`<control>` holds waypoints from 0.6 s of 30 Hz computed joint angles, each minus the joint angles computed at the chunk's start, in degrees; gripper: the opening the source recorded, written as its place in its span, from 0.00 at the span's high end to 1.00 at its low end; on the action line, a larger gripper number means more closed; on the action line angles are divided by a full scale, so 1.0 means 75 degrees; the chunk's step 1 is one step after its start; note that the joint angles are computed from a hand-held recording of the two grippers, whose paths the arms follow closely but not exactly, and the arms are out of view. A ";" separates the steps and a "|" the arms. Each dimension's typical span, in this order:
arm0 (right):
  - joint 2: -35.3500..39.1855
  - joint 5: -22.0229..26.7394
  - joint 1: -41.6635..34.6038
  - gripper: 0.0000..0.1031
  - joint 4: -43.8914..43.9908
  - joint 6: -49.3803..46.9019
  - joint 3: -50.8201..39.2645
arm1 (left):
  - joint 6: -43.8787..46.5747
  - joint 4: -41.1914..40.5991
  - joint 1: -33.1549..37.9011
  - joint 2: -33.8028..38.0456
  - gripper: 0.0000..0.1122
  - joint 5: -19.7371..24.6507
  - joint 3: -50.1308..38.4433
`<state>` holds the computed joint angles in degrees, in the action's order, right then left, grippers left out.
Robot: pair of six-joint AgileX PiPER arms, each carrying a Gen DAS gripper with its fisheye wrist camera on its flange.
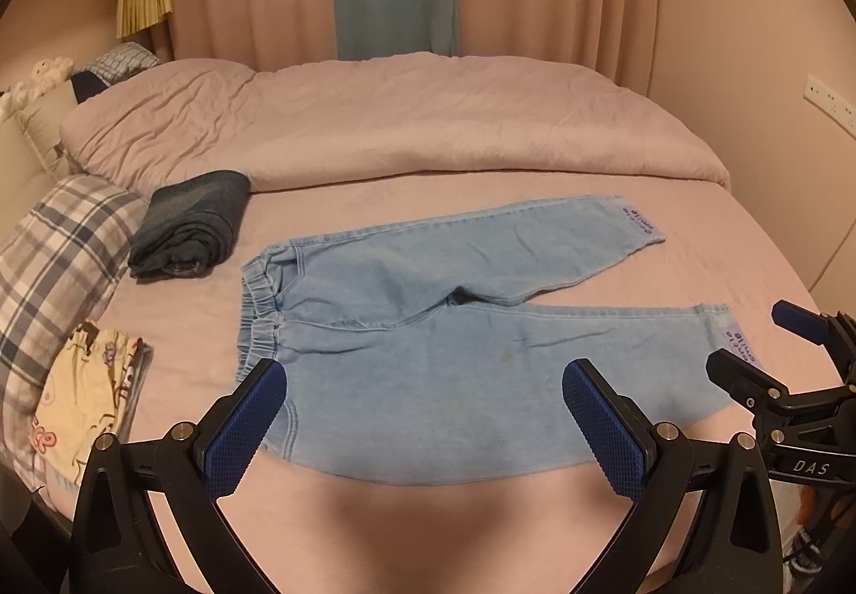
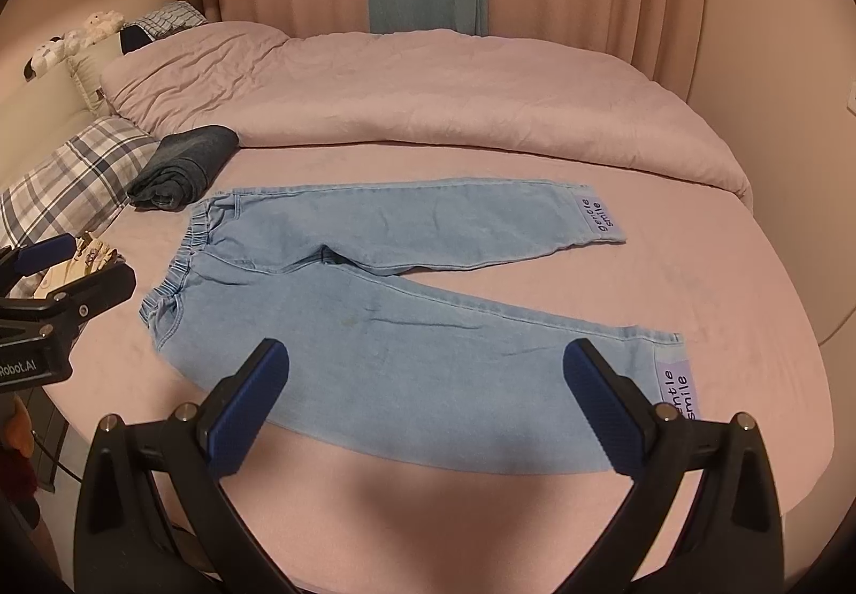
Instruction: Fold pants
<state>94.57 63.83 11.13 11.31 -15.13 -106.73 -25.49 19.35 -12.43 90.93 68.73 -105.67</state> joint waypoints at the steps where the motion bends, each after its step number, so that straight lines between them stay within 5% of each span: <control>1: 0.0002 0.0007 0.0004 0.00 -0.0006 0.0006 -0.0010 | 0.0009 -0.0010 0.0005 -0.0003 0.09 -0.0007 0.0003; 18: 0.0021 0.0047 -0.0001 0.00 0.0022 -0.0041 -0.0071 | 0.0120 0.0000 -0.0072 0.0037 0.09 0.0002 -0.0010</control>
